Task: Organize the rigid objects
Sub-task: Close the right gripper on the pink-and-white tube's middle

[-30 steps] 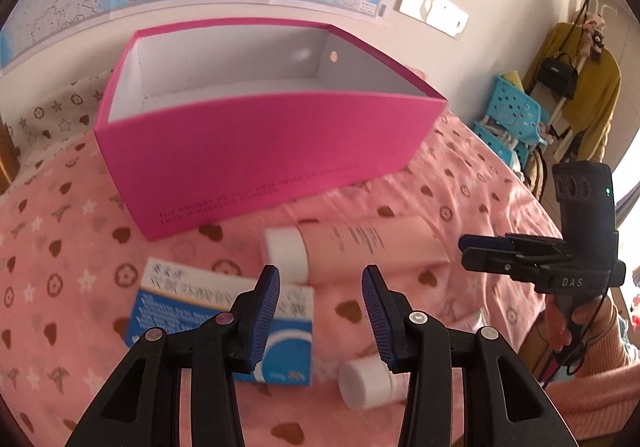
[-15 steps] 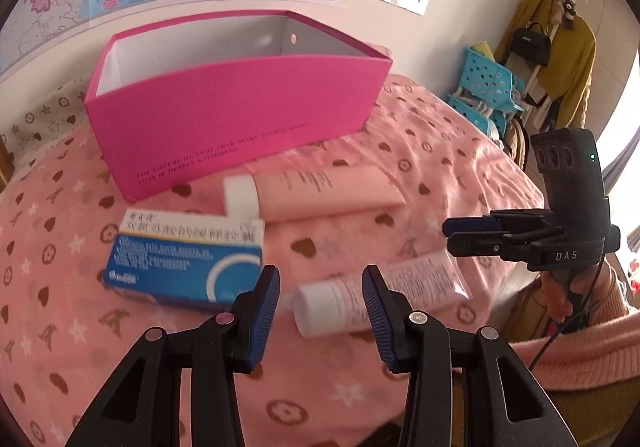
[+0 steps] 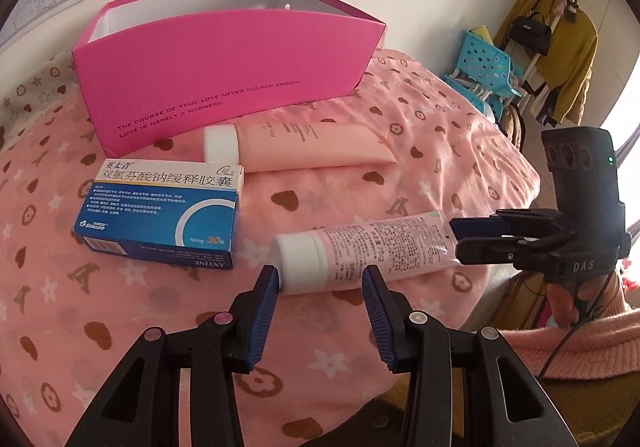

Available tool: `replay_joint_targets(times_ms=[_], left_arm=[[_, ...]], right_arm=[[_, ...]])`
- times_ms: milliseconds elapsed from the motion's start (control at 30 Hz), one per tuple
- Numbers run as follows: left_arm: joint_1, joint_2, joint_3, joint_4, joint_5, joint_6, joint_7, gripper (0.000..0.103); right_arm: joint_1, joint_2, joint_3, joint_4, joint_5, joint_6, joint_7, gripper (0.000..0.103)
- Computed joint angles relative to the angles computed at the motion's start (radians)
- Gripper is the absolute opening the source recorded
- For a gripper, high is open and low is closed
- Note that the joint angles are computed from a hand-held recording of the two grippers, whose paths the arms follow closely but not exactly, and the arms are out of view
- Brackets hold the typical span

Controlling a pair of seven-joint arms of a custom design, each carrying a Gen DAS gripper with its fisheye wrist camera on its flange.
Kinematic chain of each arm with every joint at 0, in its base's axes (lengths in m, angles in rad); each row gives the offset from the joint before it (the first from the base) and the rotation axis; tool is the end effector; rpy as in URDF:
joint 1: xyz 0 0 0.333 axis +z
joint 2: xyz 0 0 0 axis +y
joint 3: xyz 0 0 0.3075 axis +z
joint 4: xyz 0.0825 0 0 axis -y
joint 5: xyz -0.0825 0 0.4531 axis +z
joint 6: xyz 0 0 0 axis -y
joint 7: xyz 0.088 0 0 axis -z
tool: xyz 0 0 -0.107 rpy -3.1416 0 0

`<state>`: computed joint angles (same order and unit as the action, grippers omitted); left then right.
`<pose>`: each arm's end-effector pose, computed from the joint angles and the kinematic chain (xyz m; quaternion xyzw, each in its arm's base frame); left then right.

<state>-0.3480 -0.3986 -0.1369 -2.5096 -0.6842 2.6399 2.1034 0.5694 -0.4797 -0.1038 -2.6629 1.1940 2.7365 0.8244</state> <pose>0.4632 -0.2254 0.4322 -0.4810 0.8139 -0.3236 0.0399 0.4321 0.1802 0.3833 -0.6989 0.5715 0.0551 0.4265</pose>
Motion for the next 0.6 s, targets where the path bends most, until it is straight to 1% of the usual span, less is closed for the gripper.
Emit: replay_joint_targets(times_ms=[167, 367, 600], left_arm=[[0.007, -0.003, -0.014, 0.000, 0.025, 0.017, -0.031, 0.044], [0.010, 0.009, -0.022, 0.009, 0.049, 0.037, -0.080, 0.046], [-0.001, 0.041, -0.015, 0.045, 0.035, 0.056, -0.094, 0.046]], right_arm=[[0.008, 0.010, 0.014, 0.006, 0.008, 0.030, 0.000, 0.047], [0.019, 0.011, 0.008, 0.016, 0.033, 0.055, -0.034, 0.047], [0.025, 0.015, 0.005, 0.042, 0.015, 0.116, -0.054, 0.047]])
